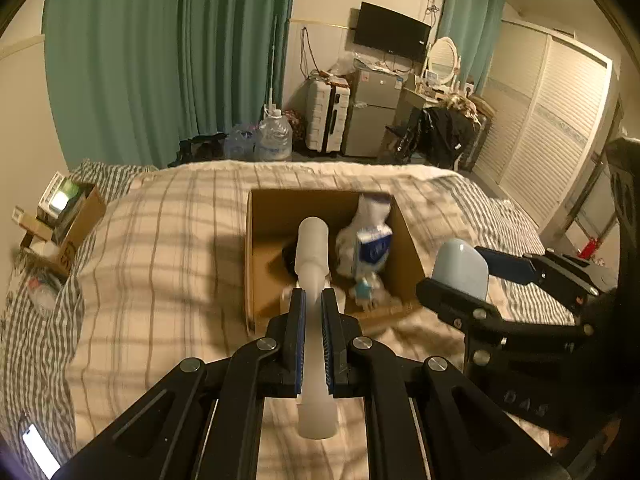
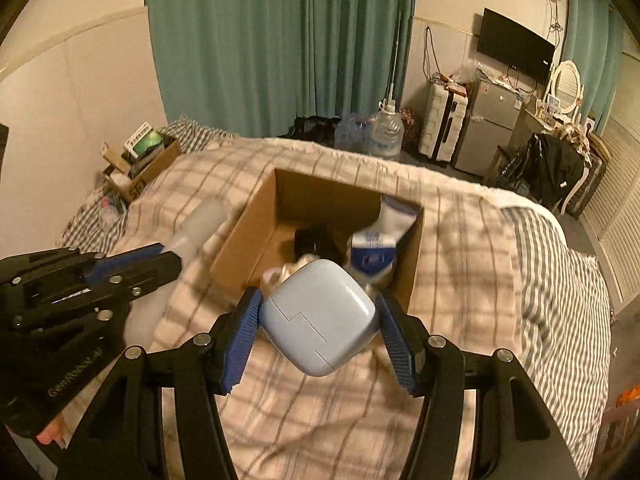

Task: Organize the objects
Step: 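Carry tube and earbud case over the box and open both grippers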

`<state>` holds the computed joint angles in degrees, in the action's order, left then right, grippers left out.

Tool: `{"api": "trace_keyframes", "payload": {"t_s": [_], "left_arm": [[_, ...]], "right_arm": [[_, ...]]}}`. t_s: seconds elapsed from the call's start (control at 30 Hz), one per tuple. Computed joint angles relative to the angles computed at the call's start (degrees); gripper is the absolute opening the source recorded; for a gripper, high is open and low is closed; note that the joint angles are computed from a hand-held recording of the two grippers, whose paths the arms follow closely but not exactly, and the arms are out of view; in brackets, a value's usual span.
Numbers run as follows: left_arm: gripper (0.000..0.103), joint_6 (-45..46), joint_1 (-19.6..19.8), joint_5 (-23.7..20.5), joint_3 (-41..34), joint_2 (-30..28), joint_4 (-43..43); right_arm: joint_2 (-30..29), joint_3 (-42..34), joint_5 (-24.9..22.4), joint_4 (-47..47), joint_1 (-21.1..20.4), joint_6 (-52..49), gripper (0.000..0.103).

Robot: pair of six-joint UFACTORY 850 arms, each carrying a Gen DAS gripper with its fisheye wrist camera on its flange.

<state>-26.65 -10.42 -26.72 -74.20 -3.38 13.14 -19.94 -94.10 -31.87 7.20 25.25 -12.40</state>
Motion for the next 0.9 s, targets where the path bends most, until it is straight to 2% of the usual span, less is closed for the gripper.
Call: {"api": "trace_keyframes", "payload": {"t_s": [0.13, 0.33, 0.47, 0.63, 0.9], "left_arm": [[0.007, 0.1, 0.9, -0.8, -5.3, -5.3, 1.2], [0.007, 5.1, 3.1, -1.1, -11.6, -13.4, -4.2], [0.007, 6.0, 4.0, -0.5, -14.1, -17.7, -4.6], [0.007, 7.0, 4.7, 2.4, -14.0, -20.5, -4.7], [0.008, 7.9, 4.2, 1.6, -14.4, -23.0, -3.0]], "right_arm": [[-4.8, -6.4, -1.1, 0.9, -0.5, -1.1, 0.058], [-13.7, -16.7, -3.6, 1.7, -1.3, -2.4, 0.058], [-19.8, -23.2, -6.5, 2.6, -1.9, -3.7, 0.058], [-22.5, -23.4, -6.7, 5.6, -2.5, -6.6, 0.058], [-24.0, -22.4, -7.3, 6.6, -3.0, -7.7, 0.058]]}}
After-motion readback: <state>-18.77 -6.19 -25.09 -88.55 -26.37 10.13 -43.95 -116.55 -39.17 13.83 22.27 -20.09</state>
